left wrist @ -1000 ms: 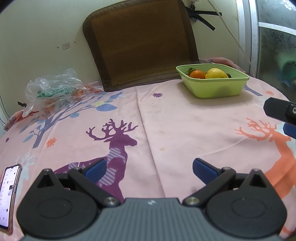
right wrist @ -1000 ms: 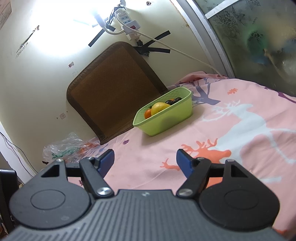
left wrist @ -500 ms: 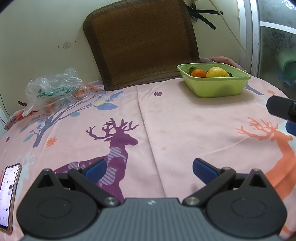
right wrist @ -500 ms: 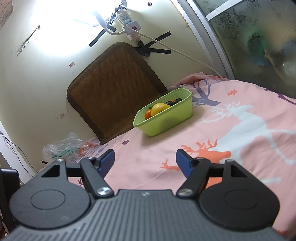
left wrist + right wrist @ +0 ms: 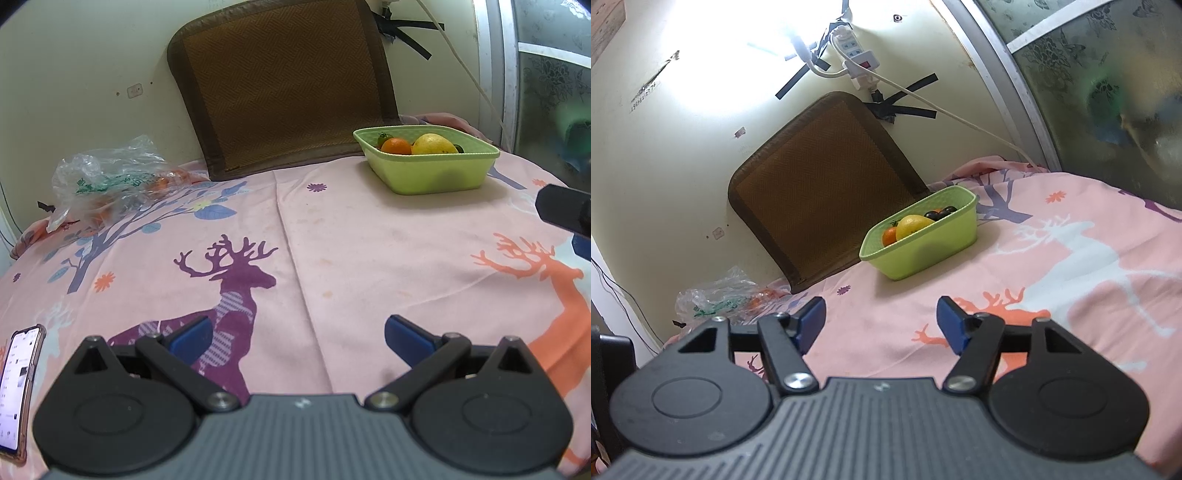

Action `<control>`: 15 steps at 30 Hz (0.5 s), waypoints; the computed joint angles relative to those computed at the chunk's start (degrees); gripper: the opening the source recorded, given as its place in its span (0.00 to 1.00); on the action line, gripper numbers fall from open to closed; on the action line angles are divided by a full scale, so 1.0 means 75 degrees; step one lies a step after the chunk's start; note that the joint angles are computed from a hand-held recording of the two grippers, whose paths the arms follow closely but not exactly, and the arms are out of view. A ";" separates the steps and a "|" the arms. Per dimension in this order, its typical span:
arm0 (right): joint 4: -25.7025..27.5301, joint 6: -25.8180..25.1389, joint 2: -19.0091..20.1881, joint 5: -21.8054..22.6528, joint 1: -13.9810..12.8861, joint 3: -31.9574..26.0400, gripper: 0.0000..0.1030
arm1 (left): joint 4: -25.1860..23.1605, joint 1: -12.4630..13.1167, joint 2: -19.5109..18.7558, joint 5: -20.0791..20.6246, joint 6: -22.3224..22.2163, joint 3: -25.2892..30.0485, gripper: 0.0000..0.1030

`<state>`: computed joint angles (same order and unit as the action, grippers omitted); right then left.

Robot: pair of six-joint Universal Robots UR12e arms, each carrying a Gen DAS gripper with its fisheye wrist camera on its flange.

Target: Organize fruits

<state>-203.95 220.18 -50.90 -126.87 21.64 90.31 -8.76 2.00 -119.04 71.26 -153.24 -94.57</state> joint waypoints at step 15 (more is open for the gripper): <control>0.0053 0.0118 -0.0010 0.0063 -0.0026 0.0025 0.66 | -0.0061 -0.0014 0.0008 0.0009 0.0042 -0.0020 1.00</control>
<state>-203.55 221.07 -50.97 -126.40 21.44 90.50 -9.21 1.90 -118.98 71.33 -152.92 -94.72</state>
